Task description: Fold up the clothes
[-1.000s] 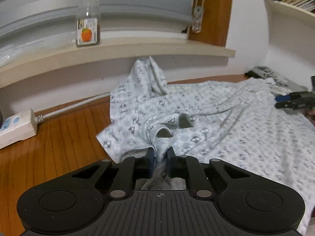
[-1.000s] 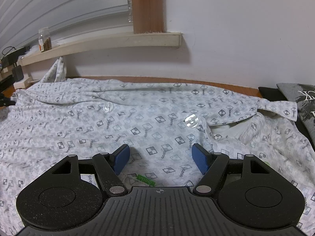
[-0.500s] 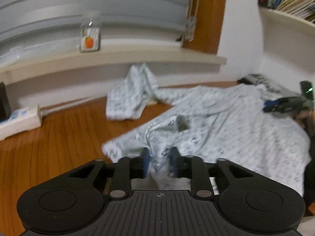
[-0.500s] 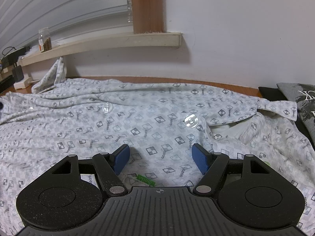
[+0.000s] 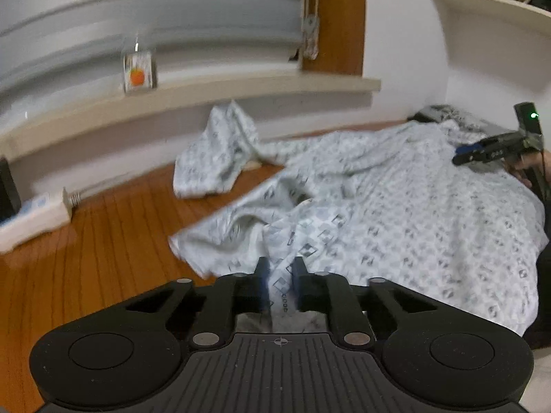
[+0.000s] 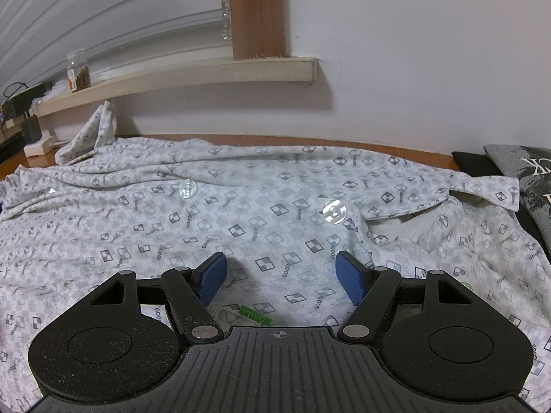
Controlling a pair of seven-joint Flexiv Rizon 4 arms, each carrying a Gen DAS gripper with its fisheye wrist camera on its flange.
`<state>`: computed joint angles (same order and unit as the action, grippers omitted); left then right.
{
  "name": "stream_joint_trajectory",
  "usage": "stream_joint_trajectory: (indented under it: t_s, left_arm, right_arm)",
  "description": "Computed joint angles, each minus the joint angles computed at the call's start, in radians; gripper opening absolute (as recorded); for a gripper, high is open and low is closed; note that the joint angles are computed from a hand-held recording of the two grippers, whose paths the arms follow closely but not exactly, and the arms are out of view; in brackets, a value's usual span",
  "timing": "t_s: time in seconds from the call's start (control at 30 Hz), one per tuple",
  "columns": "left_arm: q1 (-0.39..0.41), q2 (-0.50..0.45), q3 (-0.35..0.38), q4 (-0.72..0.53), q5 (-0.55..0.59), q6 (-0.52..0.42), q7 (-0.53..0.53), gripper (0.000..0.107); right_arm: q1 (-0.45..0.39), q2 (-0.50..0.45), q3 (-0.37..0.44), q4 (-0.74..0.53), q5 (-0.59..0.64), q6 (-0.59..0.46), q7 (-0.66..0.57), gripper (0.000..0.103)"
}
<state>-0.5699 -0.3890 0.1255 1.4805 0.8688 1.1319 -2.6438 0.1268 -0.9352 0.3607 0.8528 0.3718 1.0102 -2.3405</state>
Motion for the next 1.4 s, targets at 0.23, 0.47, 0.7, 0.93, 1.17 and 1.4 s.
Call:
stream_joint_trajectory:
  t_s: [0.23,0.47,0.7,0.93,1.17,1.4]
  left_arm:
    - [-0.104,0.026,0.057,-0.104,0.31,-0.112,-0.242,0.011]
    - [0.007,0.016,-0.008,-0.097,0.167,-0.189,-0.113,0.052]
    - [0.069,0.056,-0.018,0.005,0.128,-0.148,-0.165,0.073]
    - [0.118,0.063,-0.026,0.046,0.079,-0.078,-0.167,0.078]
    - [0.147,0.045,-0.021,0.056,0.009,-0.017,-0.118,0.079]
    - [0.135,0.039,0.004,0.061,-0.026,0.011,-0.091,0.08]
  right_arm:
    - [0.0,0.001,0.0,0.0,0.001,-0.003,-0.002,0.07]
    - [-0.004,0.003,0.003,0.003,0.008,0.002,-0.002,0.07]
    - [0.03,0.017,-0.031,0.028,-0.03,0.042,0.022,0.07]
    - [0.09,0.07,0.039,0.078,-0.067,0.066,-0.098,0.053]
    - [0.249,-0.035,0.039,-0.156,-0.088,-0.132,-0.107,0.052]
    - [0.369,-0.178,0.006,-0.474,-0.026,-0.419,-0.035,0.052]
